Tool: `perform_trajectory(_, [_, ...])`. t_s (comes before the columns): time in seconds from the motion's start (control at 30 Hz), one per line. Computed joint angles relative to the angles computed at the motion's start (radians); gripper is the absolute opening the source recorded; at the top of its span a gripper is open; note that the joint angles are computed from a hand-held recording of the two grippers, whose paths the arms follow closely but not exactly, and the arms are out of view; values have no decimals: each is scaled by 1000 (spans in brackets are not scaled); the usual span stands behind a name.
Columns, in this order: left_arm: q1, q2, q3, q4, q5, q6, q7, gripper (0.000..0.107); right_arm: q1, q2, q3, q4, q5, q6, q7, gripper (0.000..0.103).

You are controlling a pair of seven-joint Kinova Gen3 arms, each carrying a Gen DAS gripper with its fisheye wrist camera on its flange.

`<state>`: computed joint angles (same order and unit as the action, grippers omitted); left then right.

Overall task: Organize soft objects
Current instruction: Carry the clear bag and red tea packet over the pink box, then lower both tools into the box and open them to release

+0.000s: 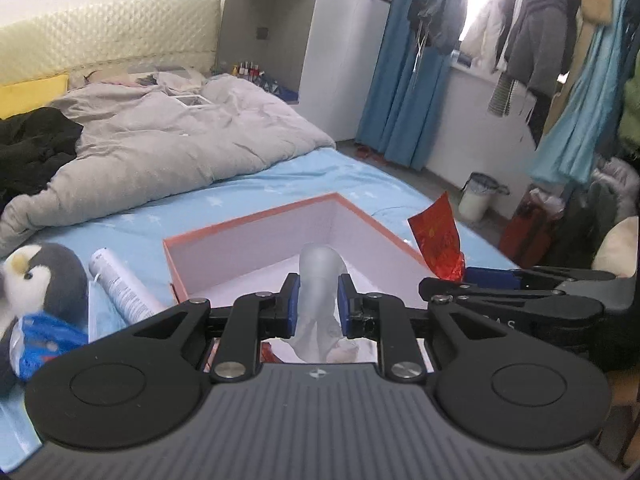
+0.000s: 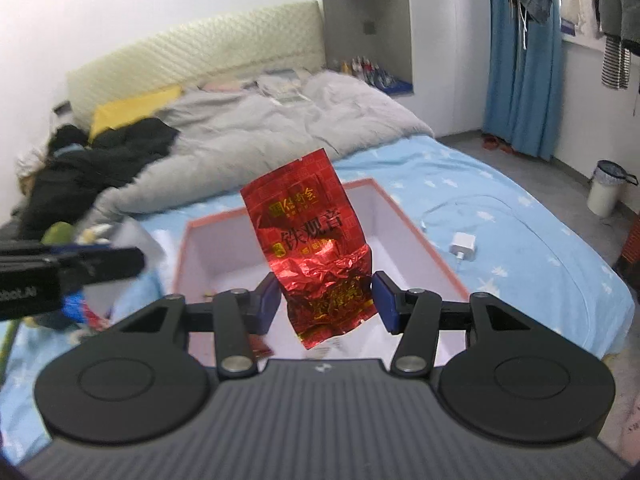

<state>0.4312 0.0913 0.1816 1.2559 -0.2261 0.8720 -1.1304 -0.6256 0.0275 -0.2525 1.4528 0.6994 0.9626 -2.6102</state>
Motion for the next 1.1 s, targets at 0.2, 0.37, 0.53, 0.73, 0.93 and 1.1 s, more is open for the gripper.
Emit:
perform_trajectory(0.2, [-5, 154, -18, -156, 66, 128, -54, 24, 72, 82, 58, -78, -217, 23, 182, 54])
perform_trajectory(0.37, [7, 218, -46, -207, 98, 190, -90, 24, 67, 101, 91, -76, -273, 44, 210, 54])
perform_trajectory(0.53, [54, 221, -79, -198, 34, 192, -78, 41, 86, 103, 100, -51, -329, 20, 229, 55])
perform_trajectory(0.73, [34, 196, -72, -166, 48, 158, -73, 44, 77, 118, 110, -67, -321, 49, 223, 63])
perform_trajectory(0.93, [23, 126, -62, -71, 45, 74, -72, 45, 66, 67, 98, -5, -281, -13, 168, 63])
perform_trajectory(1.1, [21, 41, -43, 30, 17, -2, -51, 45, 53, 7, 59, 62, -204, -68, 83, 63])
